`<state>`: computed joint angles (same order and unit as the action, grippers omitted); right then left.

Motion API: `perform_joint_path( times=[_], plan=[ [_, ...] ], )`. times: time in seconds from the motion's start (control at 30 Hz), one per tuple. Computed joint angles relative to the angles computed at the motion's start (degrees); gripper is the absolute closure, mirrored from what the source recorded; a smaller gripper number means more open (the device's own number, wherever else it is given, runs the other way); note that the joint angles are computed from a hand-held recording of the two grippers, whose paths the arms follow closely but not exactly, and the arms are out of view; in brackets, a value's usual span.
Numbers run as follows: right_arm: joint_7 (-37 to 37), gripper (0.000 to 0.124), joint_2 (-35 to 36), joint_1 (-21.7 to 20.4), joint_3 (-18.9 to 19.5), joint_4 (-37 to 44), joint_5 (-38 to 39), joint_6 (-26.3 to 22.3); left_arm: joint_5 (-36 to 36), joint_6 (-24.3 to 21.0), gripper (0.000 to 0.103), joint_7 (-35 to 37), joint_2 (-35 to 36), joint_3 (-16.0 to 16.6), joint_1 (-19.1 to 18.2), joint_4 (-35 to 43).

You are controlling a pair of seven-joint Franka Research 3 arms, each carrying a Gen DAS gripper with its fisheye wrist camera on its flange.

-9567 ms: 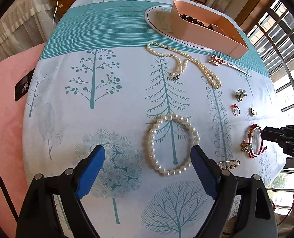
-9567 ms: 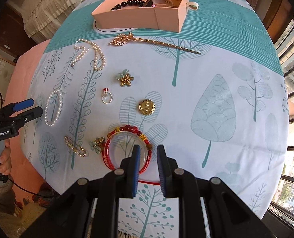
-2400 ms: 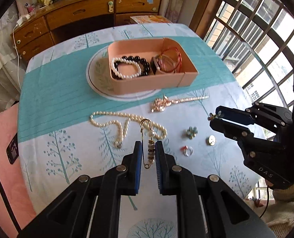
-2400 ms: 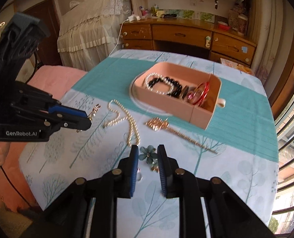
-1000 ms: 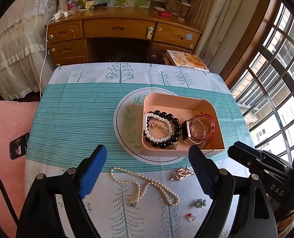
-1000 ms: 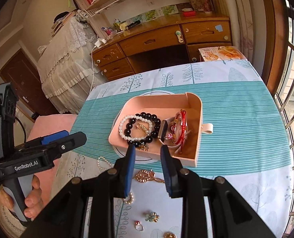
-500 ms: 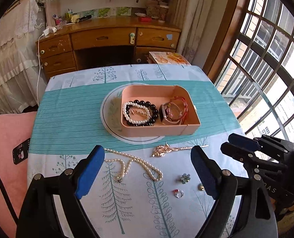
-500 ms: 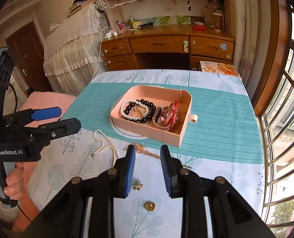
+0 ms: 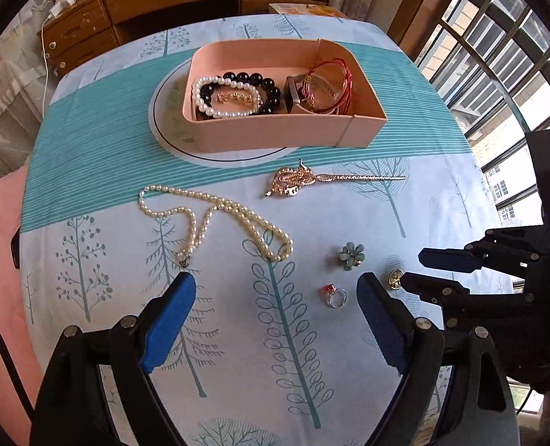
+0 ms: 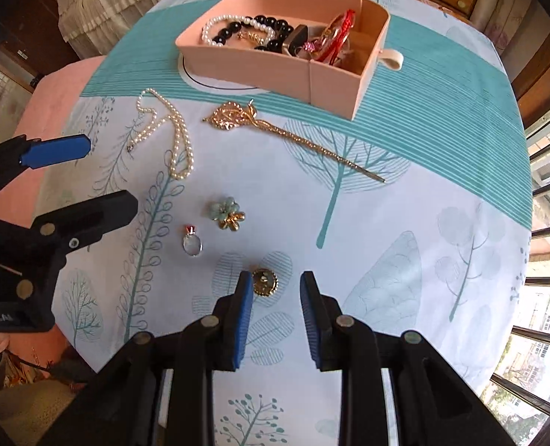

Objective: Organize jewelry
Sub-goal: 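Move the right tool onto the round gold brooch while the left tool approaches the red ring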

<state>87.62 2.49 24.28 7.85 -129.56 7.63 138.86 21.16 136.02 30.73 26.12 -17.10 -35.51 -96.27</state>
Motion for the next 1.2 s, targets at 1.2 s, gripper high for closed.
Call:
perform_joint_path(
  times=[1.2],
  plan=[
    [-1.38,0.104,-1.56,-0.77,-0.57,-1.99,-0.77,-1.79,-9.19,-5.63,0.057,4.52,10.73,-1.29,-1.04,12.83]
  ],
)
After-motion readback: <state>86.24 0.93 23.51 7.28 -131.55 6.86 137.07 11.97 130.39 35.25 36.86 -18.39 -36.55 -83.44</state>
